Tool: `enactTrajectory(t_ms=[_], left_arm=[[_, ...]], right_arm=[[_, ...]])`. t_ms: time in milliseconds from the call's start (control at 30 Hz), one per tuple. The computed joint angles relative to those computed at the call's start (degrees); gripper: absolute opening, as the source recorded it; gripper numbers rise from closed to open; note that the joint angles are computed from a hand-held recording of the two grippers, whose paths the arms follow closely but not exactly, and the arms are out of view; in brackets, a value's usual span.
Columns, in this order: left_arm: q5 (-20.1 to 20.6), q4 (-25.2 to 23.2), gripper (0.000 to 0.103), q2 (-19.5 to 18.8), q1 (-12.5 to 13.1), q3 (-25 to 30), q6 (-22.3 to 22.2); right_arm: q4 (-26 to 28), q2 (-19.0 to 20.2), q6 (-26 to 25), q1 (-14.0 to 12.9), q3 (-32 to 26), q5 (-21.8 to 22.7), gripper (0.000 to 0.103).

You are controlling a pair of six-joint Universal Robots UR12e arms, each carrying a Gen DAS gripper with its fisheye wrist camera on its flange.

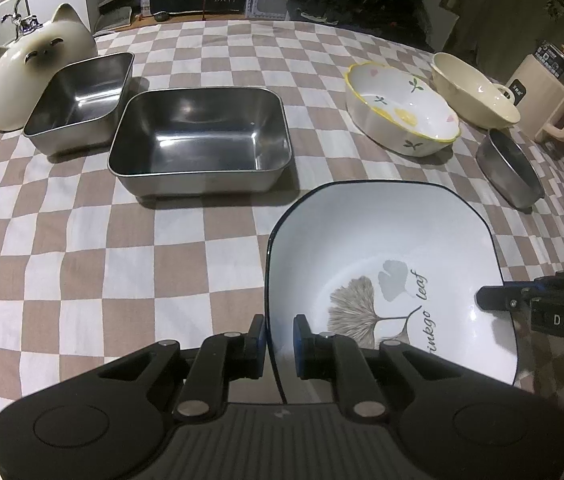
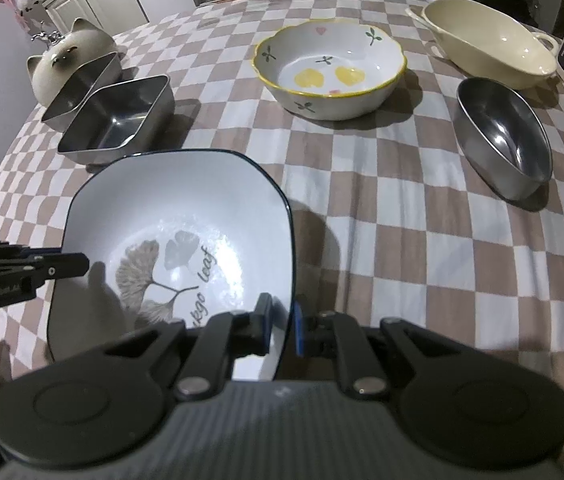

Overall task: Organize plates and bowls
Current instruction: 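Lower the white plate onto the cloth and open both tools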

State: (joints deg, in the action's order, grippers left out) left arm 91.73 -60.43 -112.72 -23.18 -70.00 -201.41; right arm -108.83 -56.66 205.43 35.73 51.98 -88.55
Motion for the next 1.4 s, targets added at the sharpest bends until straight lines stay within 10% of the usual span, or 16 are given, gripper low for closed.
enactTrajectory(t_ms=[1400], left_arm=[[1.6,-0.6,0.022,-2.7,0.1,3.3,2.6]], right_arm=[[0.7,3.0,1.8,0.2,-3.9,-3.0,0.015]])
